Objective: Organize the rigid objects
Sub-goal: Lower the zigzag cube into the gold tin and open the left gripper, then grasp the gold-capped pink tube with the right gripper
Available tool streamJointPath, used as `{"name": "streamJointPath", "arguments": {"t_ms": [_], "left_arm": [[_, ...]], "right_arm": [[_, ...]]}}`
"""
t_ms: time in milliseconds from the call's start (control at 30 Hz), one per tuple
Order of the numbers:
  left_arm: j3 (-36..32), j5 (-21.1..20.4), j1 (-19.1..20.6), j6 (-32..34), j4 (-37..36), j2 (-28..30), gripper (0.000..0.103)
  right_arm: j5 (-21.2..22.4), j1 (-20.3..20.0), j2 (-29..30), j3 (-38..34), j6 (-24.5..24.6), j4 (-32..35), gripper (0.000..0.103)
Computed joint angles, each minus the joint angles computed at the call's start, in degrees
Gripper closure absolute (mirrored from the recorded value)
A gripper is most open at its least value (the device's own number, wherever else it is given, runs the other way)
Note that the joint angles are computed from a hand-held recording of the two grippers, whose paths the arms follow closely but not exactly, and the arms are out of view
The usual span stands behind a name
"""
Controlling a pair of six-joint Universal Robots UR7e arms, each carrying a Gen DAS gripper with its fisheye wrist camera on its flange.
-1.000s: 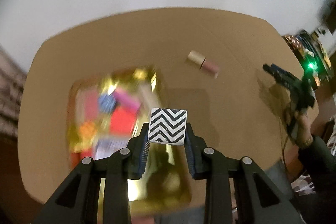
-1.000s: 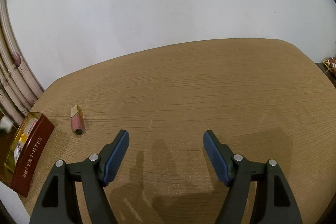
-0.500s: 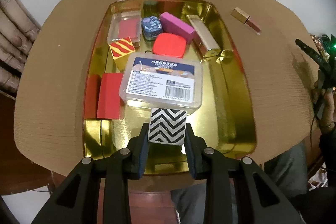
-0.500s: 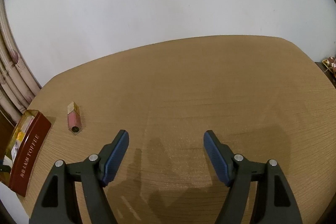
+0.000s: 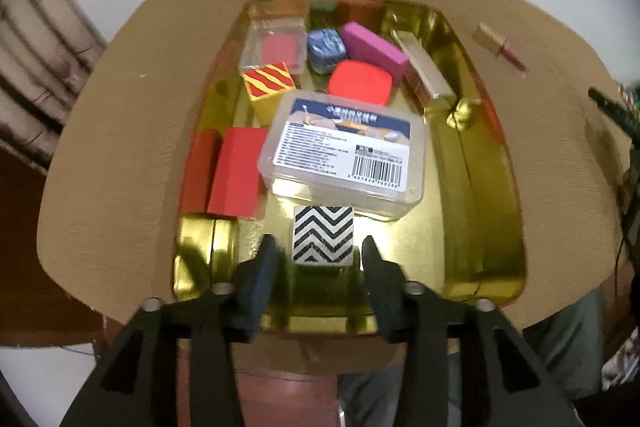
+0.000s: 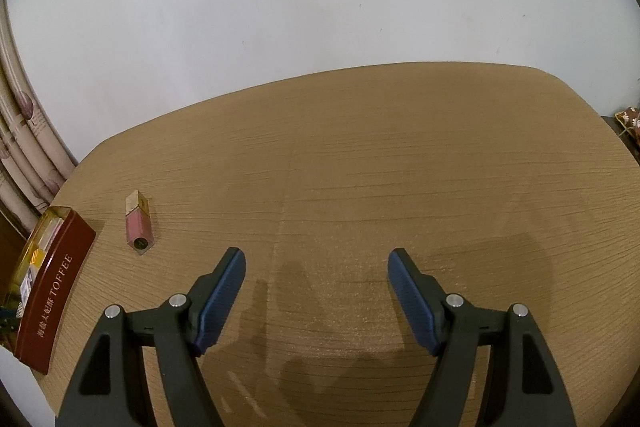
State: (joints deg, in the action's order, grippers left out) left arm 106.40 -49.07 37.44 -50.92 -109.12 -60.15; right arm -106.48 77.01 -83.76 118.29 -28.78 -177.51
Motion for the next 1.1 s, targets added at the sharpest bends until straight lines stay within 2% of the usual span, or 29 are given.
{"name": "streamJointPath", "arguments": {"t_ms": [100, 167, 233, 333, 433, 467, 533, 667, 800, 900, 1100], "left_arm": [[3.6, 2.2, -3.6, -5.0, -4.6, -2.9, 0.051], [7.0, 4.0, -6.9, -8.4, -9.0, -4.9, 0.03], [10.4, 7.1, -10.6, -12.2, -12.8, -6.2, 0.021], [13.2, 9.4, -15.2, -17.2, -13.0, -6.3, 0.021], [14.3, 8.8, -17.4, -20.7, -10.8, -5.7, 0.021], [14.6, 8.5, -17.8, -21.5, -10.7, -5.3, 0.021], [16.0, 7.4, -18.2, -22.6, -11.7, -4.8, 0.021], [19.1, 5.3, -17.9, -25.7, -15.2, -4.7, 0.021], [22.7, 3.7, -18.0, -30.6, -19.3, -6.3, 0.021], [23.3, 2.9, -17.9, -32.0, -18.5, -6.8, 0.021], [21.2, 1.6, -17.6, -27.2, -14.4, -5.0, 0.02]], "right_arm": [[-0.2, 0.0, 0.0, 0.0, 0.0, 0.0, 0.027], [-1.1, 0.1, 0.1, -0.1, 0.0, 0.4, 0.027], [-2.4, 0.7, 0.7, -0.8, -0.5, 2.1, 0.027], [-5.7, 2.4, 2.0, -2.9, -2.0, 7.3, 0.027], [-3.8, 4.8, 2.1, -5.6, -4.2, 16.4, 0.027], [-2.6, 6.2, 2.4, -7.0, -5.1, 19.8, 0.027], [-2.9, 8.7, 3.9, -9.2, -6.9, 23.7, 0.027], [-8.2, 14.9, 10.0, -14.8, -10.0, 29.6, 0.027], [-13.0, 17.7, 15.6, -18.3, -11.1, 30.4, 0.027], [-15.8, 18.5, 18.5, -19.7, -11.3, 30.6, 0.027], [-16.9, 18.1, 21.6, -22.7, -9.0, 32.4, 0.027]]}}
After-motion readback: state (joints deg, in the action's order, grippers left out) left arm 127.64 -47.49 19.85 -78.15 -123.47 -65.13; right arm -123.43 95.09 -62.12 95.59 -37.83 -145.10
